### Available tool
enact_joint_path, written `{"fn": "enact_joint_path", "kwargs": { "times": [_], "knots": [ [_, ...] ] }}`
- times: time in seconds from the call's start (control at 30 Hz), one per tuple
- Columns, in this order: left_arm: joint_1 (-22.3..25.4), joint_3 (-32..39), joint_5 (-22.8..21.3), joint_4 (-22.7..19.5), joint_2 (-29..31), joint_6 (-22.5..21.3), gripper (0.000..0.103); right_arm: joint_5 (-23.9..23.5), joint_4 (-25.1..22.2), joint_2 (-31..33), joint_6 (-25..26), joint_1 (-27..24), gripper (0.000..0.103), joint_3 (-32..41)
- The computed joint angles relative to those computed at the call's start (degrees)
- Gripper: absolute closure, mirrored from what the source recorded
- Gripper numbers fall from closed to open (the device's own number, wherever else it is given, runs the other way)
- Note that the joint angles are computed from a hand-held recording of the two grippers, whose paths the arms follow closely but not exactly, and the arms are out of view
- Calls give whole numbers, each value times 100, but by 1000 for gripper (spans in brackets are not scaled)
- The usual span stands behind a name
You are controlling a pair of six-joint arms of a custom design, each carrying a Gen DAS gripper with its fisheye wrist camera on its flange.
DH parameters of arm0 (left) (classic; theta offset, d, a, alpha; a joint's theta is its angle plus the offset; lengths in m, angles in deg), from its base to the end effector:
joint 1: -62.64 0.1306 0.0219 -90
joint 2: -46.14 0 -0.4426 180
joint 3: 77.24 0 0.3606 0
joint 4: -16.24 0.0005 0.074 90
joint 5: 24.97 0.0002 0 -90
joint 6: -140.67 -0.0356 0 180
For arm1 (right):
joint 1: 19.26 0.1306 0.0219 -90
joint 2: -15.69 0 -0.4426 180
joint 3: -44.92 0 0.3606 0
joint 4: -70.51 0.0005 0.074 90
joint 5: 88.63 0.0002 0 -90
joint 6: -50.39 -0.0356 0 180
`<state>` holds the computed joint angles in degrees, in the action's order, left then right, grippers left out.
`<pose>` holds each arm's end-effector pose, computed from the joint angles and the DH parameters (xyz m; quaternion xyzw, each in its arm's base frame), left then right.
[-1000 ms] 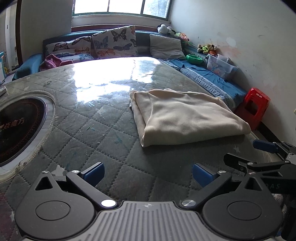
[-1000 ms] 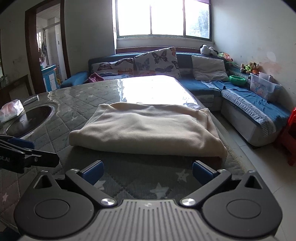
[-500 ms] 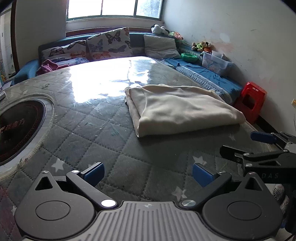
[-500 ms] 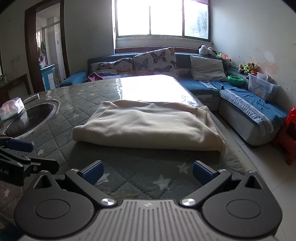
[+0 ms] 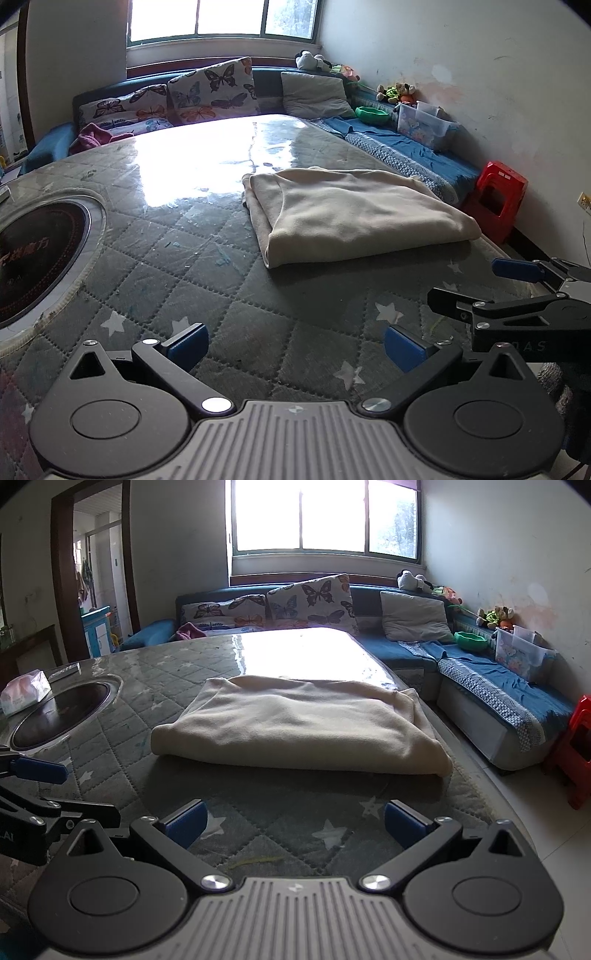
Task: Fold clothes
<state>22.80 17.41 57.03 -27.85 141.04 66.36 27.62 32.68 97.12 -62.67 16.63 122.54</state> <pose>0.3855 -0.3158 0.4935 0.1659 0.9047 -0.1234 0.3724 0.3294 0.2183 0.4738 -0.0068 0.8933 0.0159 0.4492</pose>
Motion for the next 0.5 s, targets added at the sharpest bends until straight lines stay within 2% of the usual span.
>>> {"fn": "enact_joint_path", "kwargs": {
  "times": [0.5],
  "knots": [
    [-9,26,-68,-32,3,35,0,20,69,-38,-16,-12,0,-57]
  ]
}}
